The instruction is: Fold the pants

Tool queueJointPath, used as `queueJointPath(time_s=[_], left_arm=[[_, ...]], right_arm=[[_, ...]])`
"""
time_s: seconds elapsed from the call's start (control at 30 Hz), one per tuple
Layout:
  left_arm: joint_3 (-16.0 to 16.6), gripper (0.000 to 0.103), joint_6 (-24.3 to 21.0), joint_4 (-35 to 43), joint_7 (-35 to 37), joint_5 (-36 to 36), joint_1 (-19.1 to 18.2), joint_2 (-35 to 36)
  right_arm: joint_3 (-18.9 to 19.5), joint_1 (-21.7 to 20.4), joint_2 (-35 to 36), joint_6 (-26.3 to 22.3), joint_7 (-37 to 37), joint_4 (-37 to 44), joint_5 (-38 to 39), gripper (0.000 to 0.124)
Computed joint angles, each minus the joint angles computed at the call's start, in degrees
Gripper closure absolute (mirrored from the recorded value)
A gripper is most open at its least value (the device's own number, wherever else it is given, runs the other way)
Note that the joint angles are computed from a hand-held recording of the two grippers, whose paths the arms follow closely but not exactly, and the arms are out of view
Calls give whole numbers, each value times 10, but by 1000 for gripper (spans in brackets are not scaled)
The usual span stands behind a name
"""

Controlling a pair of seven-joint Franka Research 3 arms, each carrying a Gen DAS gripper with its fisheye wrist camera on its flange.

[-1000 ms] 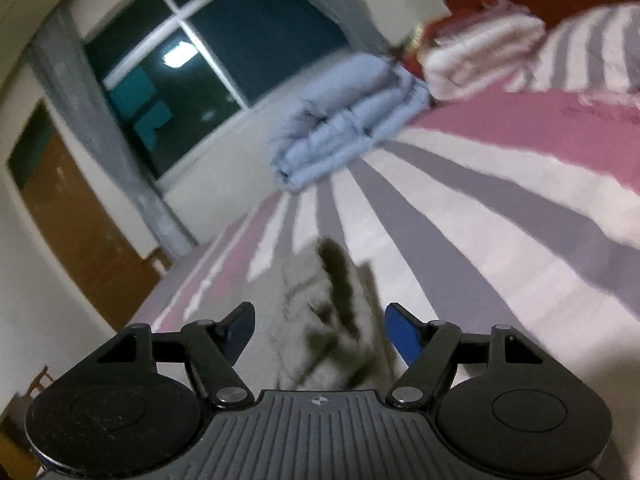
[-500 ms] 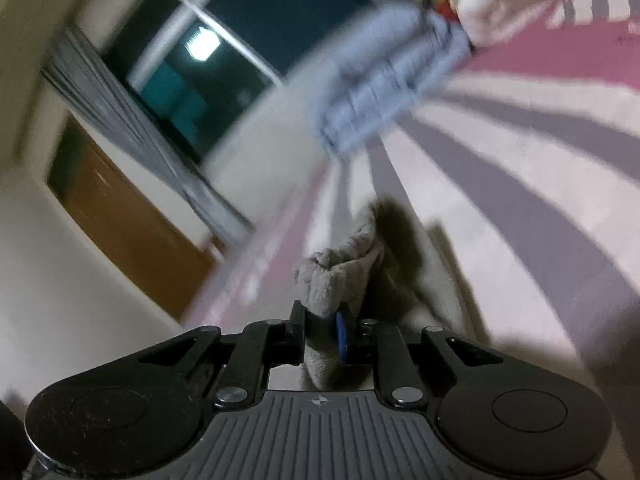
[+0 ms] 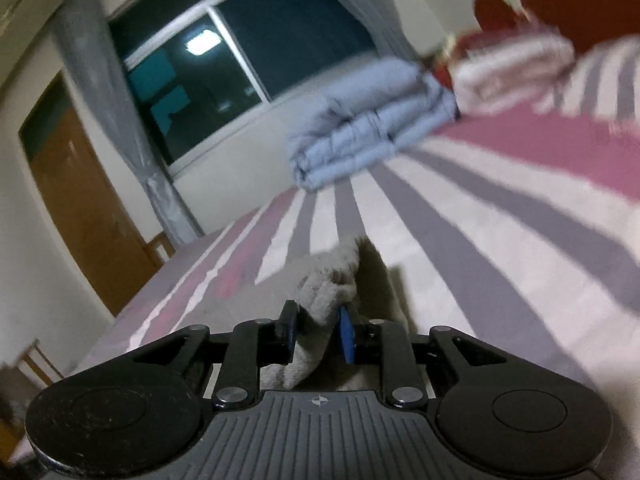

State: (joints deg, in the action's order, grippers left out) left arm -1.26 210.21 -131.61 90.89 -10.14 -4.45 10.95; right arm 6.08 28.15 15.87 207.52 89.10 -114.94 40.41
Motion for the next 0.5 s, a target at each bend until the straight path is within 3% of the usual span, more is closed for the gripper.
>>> queueJointPath(time_s=[0.03,0.1,0.13,0.2,0.3,0.37,0.47,0.5], left_arm=[[0,14,2,0,-1,2,1,-1],[2,14,-3,1,5,-7,-3,-2],[1,14,-12,7,4,-7,-2,-2],[-2,14,-31,30,-8,26,8,5],[-18,13,-83,97,-49,96,37,32],[-57,13,-133,152,-94,179,84,56],[-143,13,-191,231,-115,265,162,102],[-168,13,-204,249,-116,284,181,116]], right_arm=[[-24,35,15,-3,-55,29,65,102],[-40,61,24,21,-101,43,130,102],[-31,52,26,28,-92,43,121,102],[8,-4,31,-1,-23,45,22,102],[11,-18,48,-62,-16,82,-47,101],[3,-19,72,-94,-15,122,-83,101],[-54,15,126,-169,-18,211,-92,101],[-83,31,143,-215,-5,244,-99,102]])
